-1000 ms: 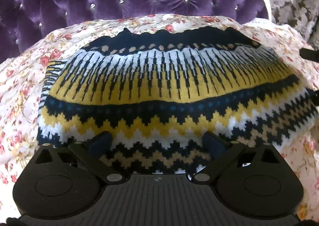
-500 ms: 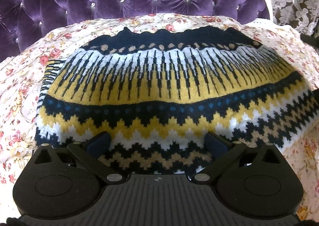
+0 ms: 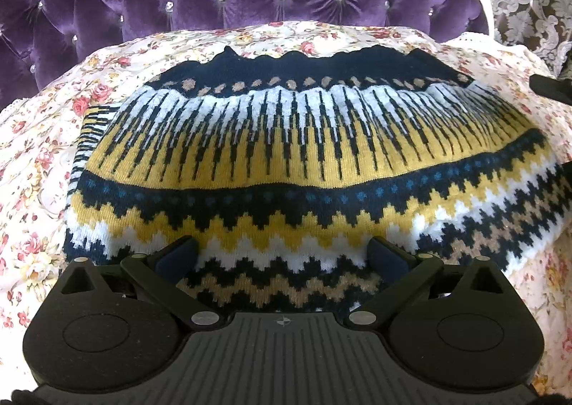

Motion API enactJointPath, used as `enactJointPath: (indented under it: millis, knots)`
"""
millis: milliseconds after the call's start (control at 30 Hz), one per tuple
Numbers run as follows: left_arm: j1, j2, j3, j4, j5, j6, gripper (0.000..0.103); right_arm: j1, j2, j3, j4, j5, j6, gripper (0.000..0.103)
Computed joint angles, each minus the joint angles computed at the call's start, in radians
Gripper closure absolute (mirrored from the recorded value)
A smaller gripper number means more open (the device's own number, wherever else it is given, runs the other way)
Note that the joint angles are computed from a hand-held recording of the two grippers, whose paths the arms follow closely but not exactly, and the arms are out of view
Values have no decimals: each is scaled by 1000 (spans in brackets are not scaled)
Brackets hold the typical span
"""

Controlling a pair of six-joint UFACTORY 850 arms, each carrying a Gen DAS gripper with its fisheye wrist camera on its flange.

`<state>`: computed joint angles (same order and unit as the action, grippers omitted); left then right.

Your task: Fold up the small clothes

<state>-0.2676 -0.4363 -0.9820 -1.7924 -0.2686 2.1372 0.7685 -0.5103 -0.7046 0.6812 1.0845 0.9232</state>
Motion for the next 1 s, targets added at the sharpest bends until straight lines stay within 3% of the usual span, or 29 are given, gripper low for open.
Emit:
enactJointPath:
  millis: [200,300,667,767,867,1000]
  knots:
    - [-13,7,-10,100,36,-111,2,0,10,2,-9,-23,-18,2]
    - [-22,19,-21,210,41,-213,10,-4,11,9,-19,-23,0,5]
    - [-95,-22,-120,113,91,-180,10,-10,15,21,-37,-7,49,6]
    - [-108,-56,-155,195,104,-281,10,-13,17,23,-46,-13,41,7]
    - [-114,-96,-192,384,113,-499,9,-12,19,16,-26,-36,9,18]
    - [-111,-106,-192,291,108,-426,7,-16,13,13,-15,-58,-11,44]
